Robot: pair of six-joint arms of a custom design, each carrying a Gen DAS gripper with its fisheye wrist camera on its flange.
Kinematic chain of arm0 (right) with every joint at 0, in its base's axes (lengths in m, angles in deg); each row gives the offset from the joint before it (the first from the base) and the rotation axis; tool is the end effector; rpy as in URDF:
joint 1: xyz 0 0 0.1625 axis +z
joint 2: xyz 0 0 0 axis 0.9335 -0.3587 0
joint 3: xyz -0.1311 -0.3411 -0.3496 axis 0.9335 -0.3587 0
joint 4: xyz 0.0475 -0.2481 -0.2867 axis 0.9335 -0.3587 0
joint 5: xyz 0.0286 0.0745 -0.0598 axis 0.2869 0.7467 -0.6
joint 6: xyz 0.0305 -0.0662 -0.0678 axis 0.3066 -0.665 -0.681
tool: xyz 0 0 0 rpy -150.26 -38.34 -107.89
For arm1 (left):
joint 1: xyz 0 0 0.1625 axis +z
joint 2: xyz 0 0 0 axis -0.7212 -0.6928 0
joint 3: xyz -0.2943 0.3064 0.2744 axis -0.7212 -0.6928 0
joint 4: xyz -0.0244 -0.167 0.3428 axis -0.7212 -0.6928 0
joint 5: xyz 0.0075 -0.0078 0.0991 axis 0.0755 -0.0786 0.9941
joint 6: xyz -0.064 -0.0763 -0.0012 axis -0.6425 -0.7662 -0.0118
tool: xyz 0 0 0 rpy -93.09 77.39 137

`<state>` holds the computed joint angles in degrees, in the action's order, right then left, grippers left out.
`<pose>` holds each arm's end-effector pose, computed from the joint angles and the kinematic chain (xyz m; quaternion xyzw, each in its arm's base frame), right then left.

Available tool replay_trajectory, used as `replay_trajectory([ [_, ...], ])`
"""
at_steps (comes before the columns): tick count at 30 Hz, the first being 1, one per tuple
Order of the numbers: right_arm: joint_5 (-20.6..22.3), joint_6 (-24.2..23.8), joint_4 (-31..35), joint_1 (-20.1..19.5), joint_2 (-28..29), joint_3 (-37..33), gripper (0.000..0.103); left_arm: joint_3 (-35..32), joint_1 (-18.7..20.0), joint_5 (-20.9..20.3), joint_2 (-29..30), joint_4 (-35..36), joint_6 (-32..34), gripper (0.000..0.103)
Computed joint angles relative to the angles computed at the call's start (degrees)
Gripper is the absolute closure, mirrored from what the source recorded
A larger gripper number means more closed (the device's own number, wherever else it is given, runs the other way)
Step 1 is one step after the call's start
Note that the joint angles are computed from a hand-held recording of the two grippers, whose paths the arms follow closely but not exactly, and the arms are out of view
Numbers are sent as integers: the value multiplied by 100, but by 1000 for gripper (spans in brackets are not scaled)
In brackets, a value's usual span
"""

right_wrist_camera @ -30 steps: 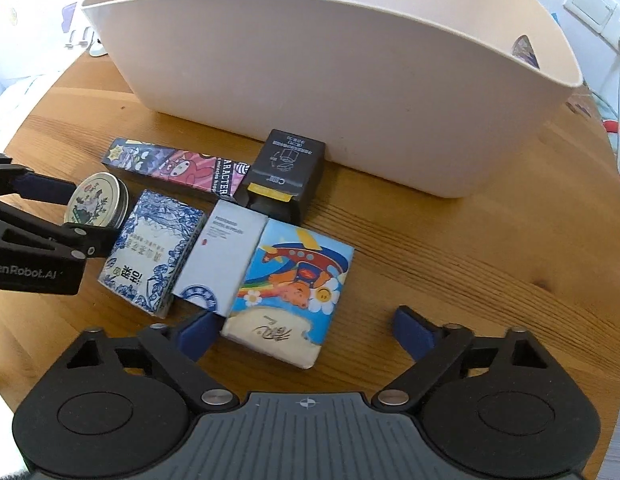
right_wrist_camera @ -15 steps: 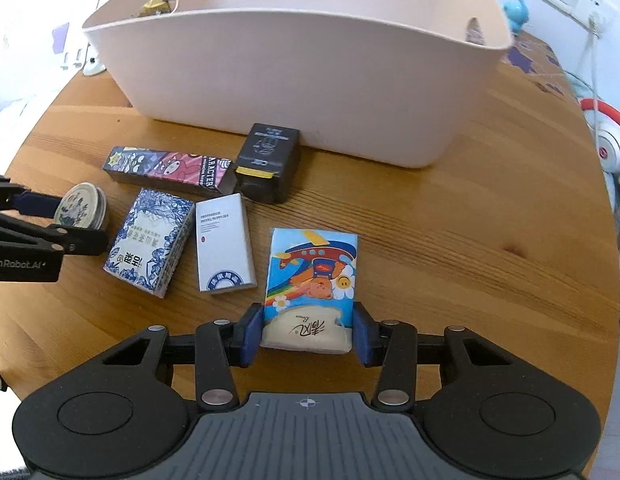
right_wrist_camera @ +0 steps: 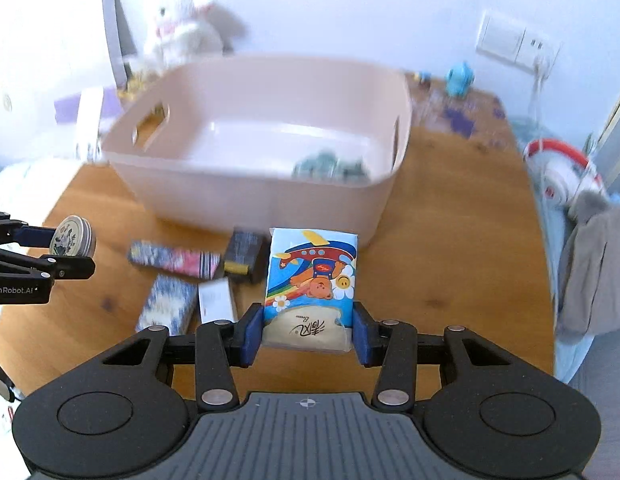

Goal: Organize objects
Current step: 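Grasp the round tin with the left tool while the right tool grasps the tissue pack, then lift both items over the basket and open both tools to drop them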

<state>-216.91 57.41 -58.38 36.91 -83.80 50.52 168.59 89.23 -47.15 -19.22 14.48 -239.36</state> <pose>0.2464 -0.7173 0.2654 -0.5648 -0.5430 0.4390 0.4398 -0.2609 -0.5294 0.2022 -0.4804 0.6278 -0.4377 0.4285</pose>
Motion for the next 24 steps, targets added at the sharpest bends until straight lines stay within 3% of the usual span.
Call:
replay_trajectory([
  [8,-273,1709,2986,36,91,-1105,60,-730,-42,62,-111,1985,-1080,47],
  [15,-366,2562,4474,-92,-19,-1459,60,-1284,212,295,-164,3173,-1408,47],
  [18,-466,2393,4280,-221,-231,-1178,60,-1359,394,441,-208,3252,-1318,47],
  [20,-523,2021,3876,-311,-396,-914,60,-1381,546,520,-245,3167,-1126,47],
  [24,-636,847,2631,-514,-751,-268,60,-1311,818,614,-330,2694,-600,47],
])
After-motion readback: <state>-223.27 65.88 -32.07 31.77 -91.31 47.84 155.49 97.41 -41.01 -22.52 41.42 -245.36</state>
